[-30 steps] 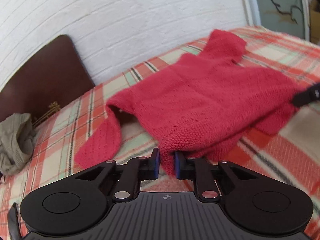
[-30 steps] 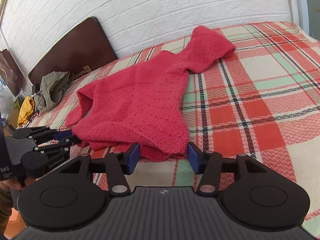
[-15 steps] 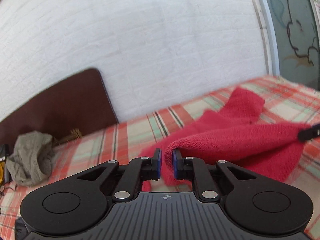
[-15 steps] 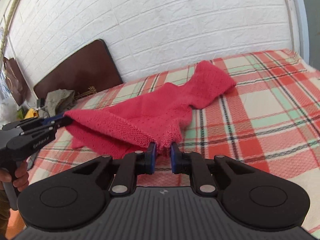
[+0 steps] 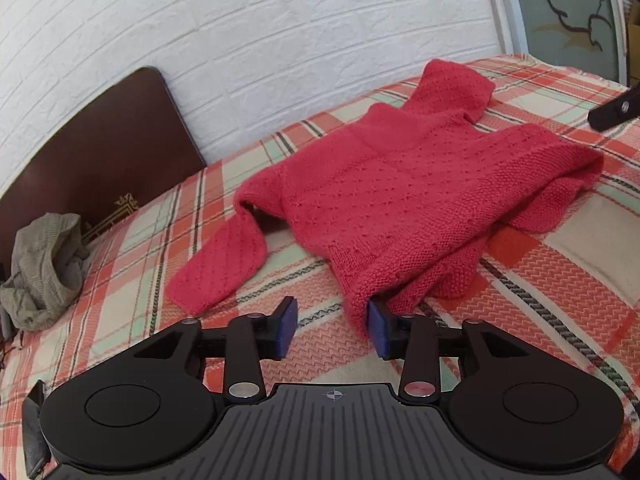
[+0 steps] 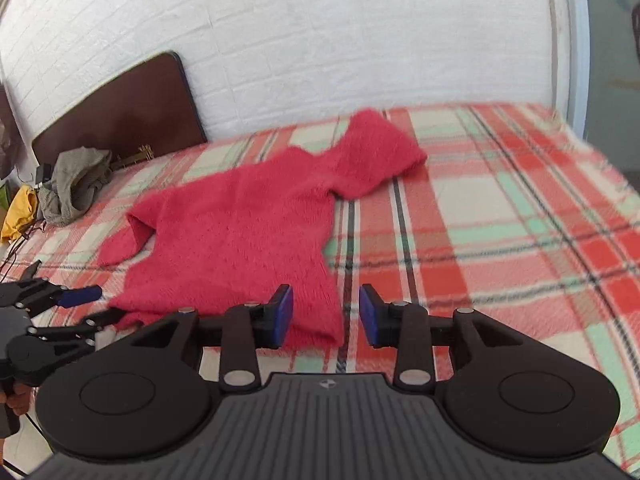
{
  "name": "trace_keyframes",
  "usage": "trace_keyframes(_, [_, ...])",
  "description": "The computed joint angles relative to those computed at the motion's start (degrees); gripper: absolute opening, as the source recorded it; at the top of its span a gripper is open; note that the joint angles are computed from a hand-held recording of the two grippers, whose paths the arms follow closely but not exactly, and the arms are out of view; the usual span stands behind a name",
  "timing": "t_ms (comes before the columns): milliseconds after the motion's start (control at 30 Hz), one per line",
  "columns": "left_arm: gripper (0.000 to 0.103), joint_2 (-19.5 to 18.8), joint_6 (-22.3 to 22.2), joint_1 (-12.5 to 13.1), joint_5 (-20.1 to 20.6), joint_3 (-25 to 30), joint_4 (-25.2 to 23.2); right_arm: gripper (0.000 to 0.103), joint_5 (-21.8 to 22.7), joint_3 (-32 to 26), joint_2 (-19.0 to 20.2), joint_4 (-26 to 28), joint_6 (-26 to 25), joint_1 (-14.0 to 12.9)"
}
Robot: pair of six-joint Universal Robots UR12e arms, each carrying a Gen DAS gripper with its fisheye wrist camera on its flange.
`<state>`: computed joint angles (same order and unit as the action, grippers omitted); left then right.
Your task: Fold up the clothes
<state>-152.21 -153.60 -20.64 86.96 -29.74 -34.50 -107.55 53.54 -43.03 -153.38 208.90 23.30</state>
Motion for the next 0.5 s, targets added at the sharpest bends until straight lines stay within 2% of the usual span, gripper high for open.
trace_keyframes(33, [0.051, -0.5, -0.3, 0.0, -0.6, 1.1, -0.9, 0.040, 0.4, -0.2, 0.0, -0.8, -0.5, 0.0])
trace_keyframes(67, [0.028, -0.7, -0.7, 0.1, -2.0, 1.8, -2.3, 0.041, 2.6, -0.6, 0.2, -1.3, -1.0, -0.2])
trace_keyframes(100, [0.011, -0.9, -1.0, 0.2, -3.4, 2.5, -3.6, 0.041, 4.8, -1.1, 0.4, -1.8, -1.4, -0.5])
trace_keyframes(133, [0.006, -0.9, -1.3, 0.3, -5.0, 2.9, -4.8, 0.041, 7.1, -1.6, 0.6, -2.2, -1.8, -0.8])
trace_keyframes(233, [0.005, 0.0, -0.1, 0.3, -7.0, 0.8, -2.6, 0.043, 15.1, -5.2, 2.4, -0.7, -4.0, -1.6])
trace_keyframes(333, [0.005, 1.7, 2.6, 0.2, -7.0, -3.0, 0.9, 0.056, 22.8, -11.0, 5.5, 2.8, -9.5, -2.4])
trace_keyframes(433, [0.005, 3.3, 5.8, 0.1, -6.0, -6.4, 3.7, 0.062, 30.4, -20.8, 10.1, 11.0, -18.5, -3.2])
trace_keyframes(467, [0.006, 3.7, 6.2, 0.1, -5.8, -7.2, 4.1, 0.067, 32.7, -25.2, 12.1, 15.4, -22.1, -3.4])
trace_keyframes(500, [0.006, 4.0, 6.0, 0.2, -5.8, -7.8, 4.3, 0.067, 34.7, -30.4, 14.5, 20.2, -25.5, -3.6])
